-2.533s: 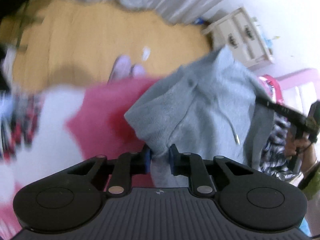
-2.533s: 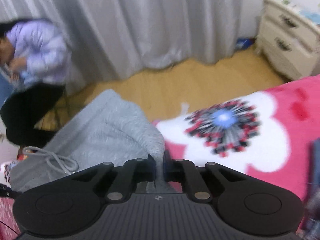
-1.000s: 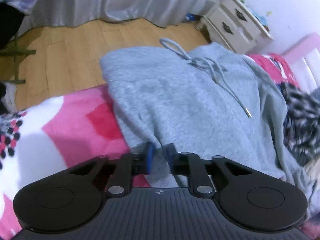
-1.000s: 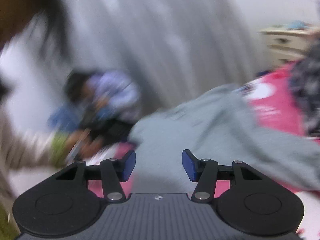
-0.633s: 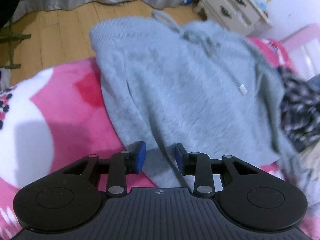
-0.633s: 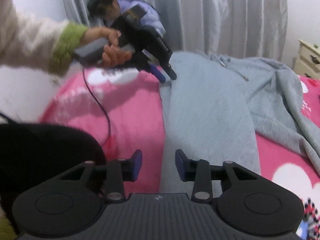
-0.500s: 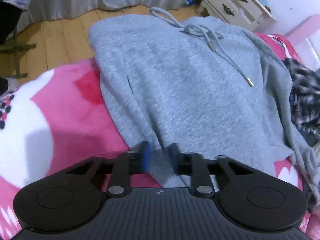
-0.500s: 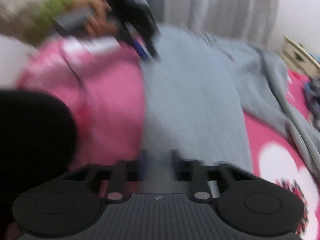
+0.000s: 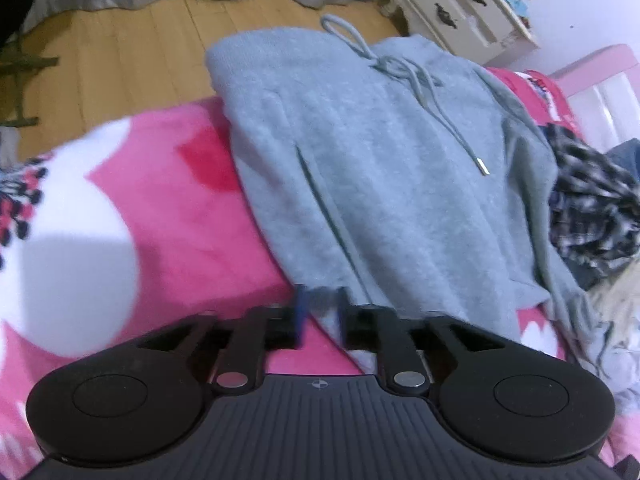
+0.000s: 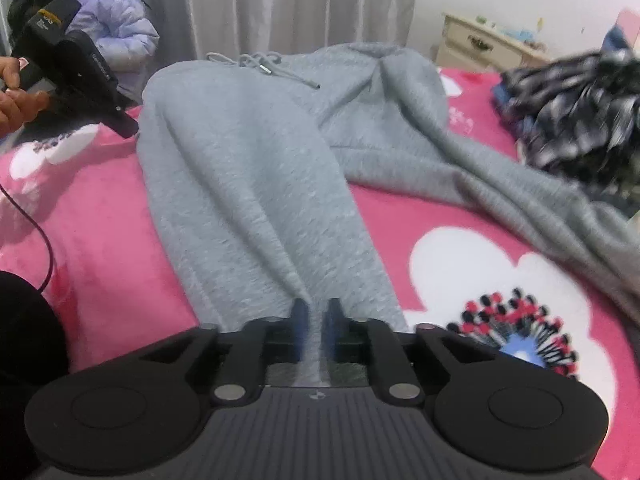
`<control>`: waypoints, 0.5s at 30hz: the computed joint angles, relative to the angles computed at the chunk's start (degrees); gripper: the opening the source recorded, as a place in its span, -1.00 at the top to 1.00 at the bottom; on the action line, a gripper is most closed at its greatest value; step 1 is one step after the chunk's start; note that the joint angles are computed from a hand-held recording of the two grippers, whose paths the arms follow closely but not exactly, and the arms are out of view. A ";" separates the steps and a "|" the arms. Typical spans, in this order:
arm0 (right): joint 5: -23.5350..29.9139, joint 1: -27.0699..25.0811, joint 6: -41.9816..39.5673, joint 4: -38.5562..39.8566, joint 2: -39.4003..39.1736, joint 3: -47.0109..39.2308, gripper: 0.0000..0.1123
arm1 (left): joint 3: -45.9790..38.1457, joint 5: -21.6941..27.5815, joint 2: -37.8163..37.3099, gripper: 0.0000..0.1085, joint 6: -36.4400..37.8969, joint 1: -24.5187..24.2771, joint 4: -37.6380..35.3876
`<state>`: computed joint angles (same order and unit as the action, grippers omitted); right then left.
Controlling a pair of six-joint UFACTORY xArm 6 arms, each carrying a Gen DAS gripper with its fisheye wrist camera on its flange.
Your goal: Fold clothes
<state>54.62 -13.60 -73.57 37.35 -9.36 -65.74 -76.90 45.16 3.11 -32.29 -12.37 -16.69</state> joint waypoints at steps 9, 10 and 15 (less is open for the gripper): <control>10.58 -0.40 -17.88 13.40 -7.05 4.88 0.60 | 0.57 -3.23 1.60 0.48 -0.98 -0.43 -0.72; 9.83 1.39 -18.09 12.36 -6.96 5.82 0.60 | 0.40 -3.50 1.93 0.52 -2.37 -0.55 0.13; -2.27 9.84 -12.61 6.07 -3.38 8.54 0.61 | 0.49 -4.09 1.79 0.93 -8.31 -0.99 4.66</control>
